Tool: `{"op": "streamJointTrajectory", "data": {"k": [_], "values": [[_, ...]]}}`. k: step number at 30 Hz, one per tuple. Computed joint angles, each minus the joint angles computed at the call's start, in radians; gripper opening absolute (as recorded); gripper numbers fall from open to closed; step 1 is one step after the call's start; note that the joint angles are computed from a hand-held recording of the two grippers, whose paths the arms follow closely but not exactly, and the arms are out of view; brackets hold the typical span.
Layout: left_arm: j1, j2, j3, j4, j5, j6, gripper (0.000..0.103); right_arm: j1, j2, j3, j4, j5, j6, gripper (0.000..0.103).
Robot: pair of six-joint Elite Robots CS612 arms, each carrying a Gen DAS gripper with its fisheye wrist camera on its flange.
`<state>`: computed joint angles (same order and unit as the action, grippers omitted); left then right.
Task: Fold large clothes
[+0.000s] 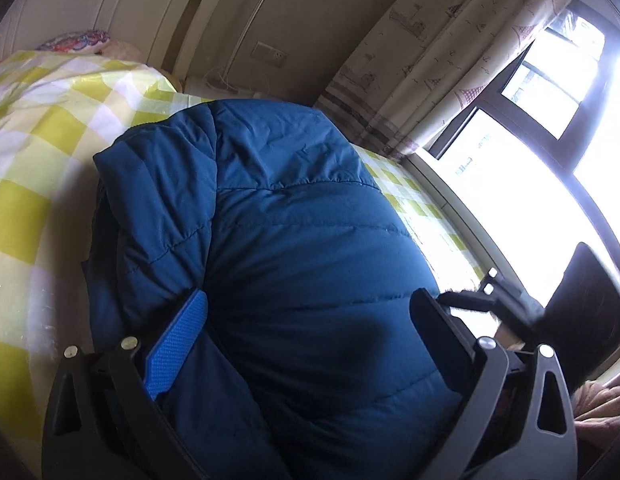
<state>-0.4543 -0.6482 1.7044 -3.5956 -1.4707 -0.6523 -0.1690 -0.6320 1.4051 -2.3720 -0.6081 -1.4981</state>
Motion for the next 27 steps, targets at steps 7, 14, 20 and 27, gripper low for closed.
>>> {"op": "streamJointTrajectory", "data": {"k": [7, 14, 20, 27], "values": [[-0.031, 0.009, -0.006, 0.007, 0.110, 0.043, 0.099, 0.048, 0.123, -0.262, -0.194, -0.009, 0.460, 0.062], [-0.023, 0.020, -0.002, -0.041, 0.085, 0.025, 0.099, 0.149, 0.291, -0.588, -0.059, -0.241, 0.568, 0.051], [-0.019, 0.030, -0.001, -0.075, 0.076, 0.009, 0.099, 0.169, 0.301, -0.622, 0.009, -0.327, 0.503, 0.051], [-0.041, 0.000, 0.023, -0.011, 0.154, -0.026, 0.099, 0.163, 0.366, -0.727, 0.083, -0.322, 0.606, 0.051]]}}
